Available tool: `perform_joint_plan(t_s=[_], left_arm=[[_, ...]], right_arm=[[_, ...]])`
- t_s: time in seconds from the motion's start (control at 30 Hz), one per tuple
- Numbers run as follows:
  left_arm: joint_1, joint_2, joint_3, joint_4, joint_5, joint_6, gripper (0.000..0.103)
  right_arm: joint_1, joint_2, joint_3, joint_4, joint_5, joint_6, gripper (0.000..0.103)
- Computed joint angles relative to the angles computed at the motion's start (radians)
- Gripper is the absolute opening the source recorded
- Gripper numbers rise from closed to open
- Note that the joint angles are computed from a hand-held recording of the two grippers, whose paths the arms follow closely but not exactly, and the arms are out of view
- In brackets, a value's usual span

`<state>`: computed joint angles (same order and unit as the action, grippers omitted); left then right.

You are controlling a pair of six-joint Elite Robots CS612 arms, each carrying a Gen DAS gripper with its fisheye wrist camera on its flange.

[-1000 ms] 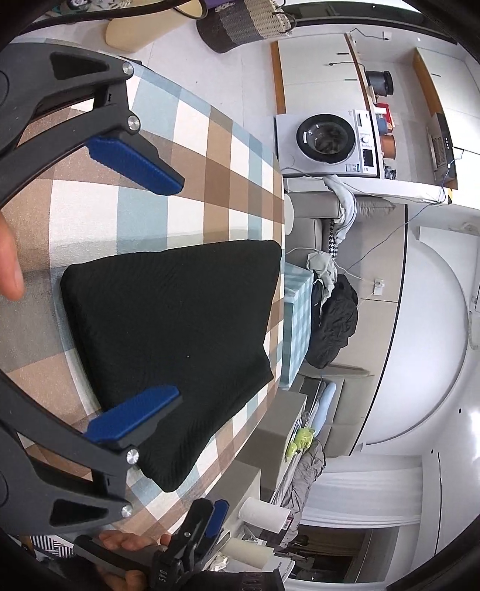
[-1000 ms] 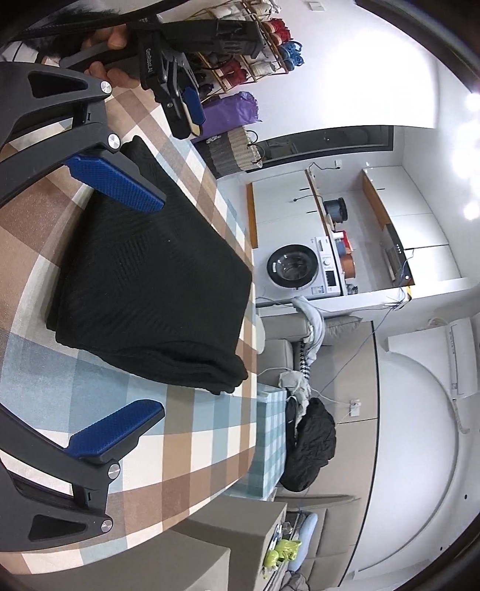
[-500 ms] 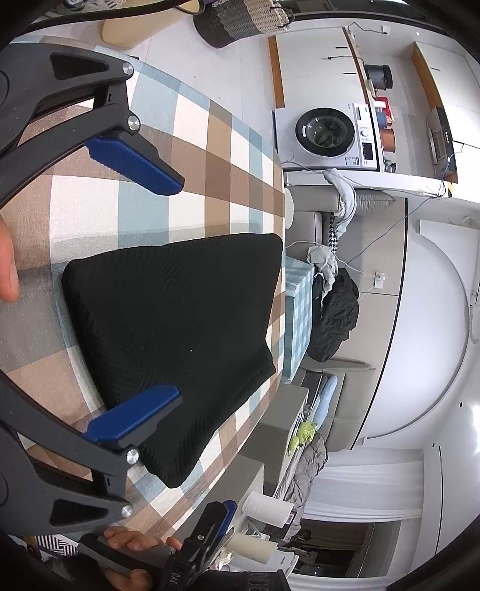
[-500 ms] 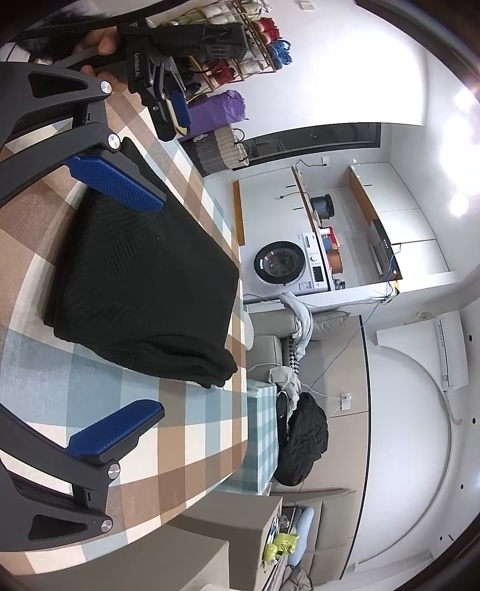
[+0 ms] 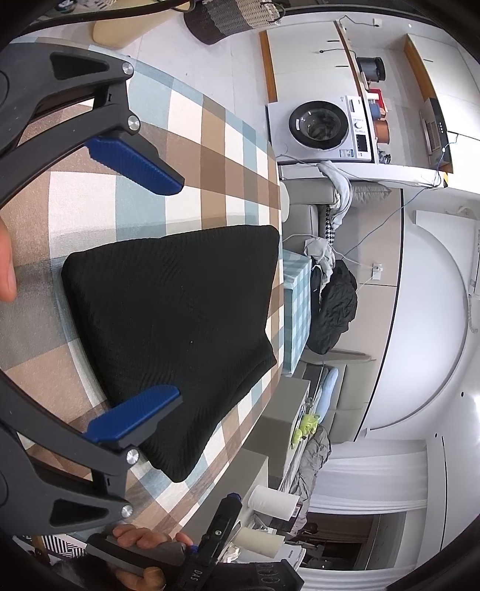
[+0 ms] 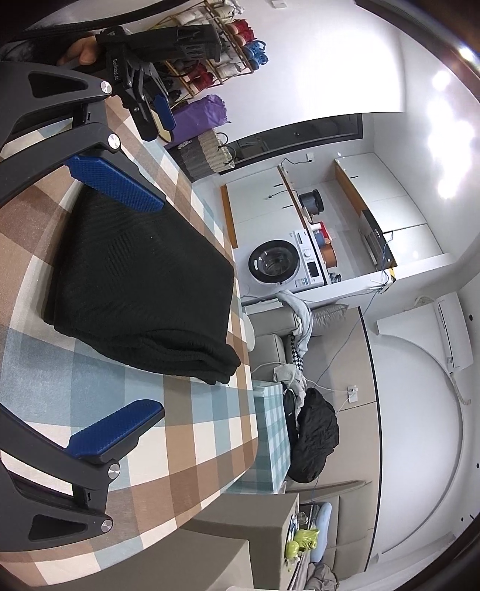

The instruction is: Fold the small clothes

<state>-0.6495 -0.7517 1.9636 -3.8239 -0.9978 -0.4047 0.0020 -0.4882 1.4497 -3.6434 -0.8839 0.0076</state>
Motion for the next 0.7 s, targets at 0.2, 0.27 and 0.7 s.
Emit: perform_joint_plan(t_s=[0.2, 0.27, 0.7], left_arm=[[0.002, 0.001, -0.001, -0.003, -0.004, 0.002, 0.102], [0.002, 0.001, -0.001, -0.002, -0.004, 0.002, 0.102], [0.003, 0.001, 0.002, -0.002, -0.008, -0.012, 0.102]], right_arm=[[0.002, -0.002, 0.003, 0.000, -0.007, -0.013, 0.103], [0.003, -0.004, 0.005, 0.002, -0.007, -0.020, 0.103], [0.006, -0.007, 0.011, 0.004, -0.013, -0.054, 0.103]])
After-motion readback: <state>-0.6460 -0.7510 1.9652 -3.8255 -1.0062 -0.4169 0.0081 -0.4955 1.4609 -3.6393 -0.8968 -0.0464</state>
